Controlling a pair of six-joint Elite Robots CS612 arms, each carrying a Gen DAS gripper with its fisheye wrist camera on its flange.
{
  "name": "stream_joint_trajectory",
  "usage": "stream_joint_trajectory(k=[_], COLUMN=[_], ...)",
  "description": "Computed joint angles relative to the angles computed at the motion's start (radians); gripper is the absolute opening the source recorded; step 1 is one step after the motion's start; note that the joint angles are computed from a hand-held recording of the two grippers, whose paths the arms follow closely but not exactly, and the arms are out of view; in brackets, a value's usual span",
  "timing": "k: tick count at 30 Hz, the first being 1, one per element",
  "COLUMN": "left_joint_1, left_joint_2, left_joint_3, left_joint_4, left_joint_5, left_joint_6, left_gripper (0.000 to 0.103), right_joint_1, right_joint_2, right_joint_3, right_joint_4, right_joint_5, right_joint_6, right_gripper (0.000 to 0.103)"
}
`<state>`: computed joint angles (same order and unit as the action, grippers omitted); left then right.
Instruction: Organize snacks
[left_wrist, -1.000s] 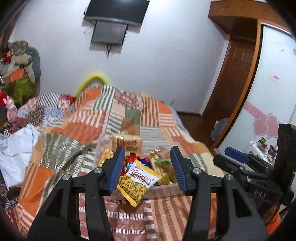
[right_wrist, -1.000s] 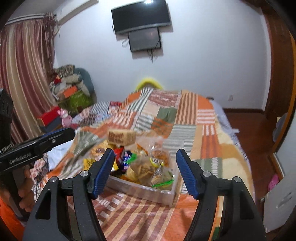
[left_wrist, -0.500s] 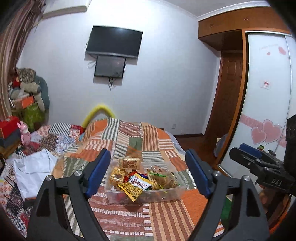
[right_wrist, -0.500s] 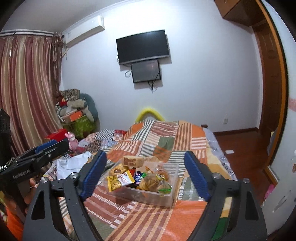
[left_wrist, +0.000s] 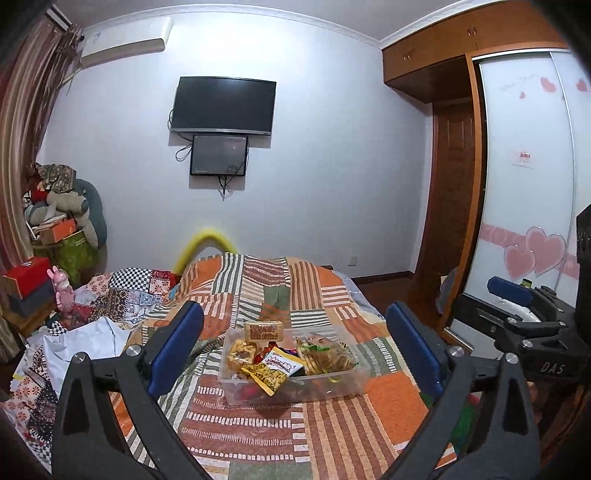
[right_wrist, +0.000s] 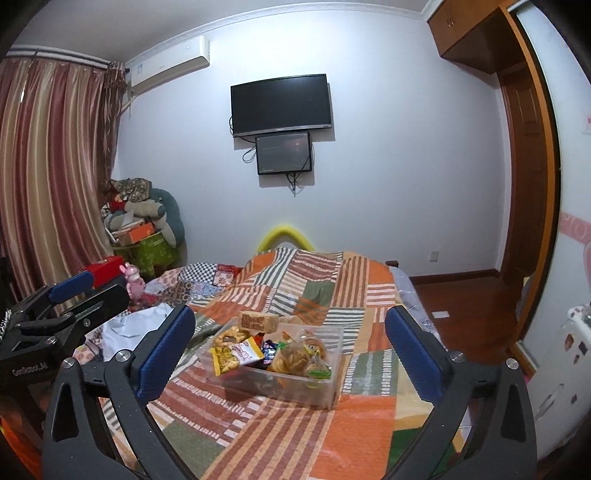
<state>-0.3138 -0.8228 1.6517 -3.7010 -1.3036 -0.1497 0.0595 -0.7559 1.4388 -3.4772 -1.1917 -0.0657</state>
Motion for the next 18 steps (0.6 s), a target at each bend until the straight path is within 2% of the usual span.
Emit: stream_joint_trajectory(k=[18], left_joint_1=[-0.001], left_joint_2=[0.0], left_joint_3=[0.01], left_joint_4=[0.013], left_joint_5=[0.001], left_joint_6=[-0.018], left_gripper=[0.102], right_joint_1=[-0.003], right_joint_2=[-0.009], right_joint_3=[0.027], right_joint_4=[-0.021], right_joint_5=[-0.002], right_joint_6=[0.003], right_gripper=[0.103])
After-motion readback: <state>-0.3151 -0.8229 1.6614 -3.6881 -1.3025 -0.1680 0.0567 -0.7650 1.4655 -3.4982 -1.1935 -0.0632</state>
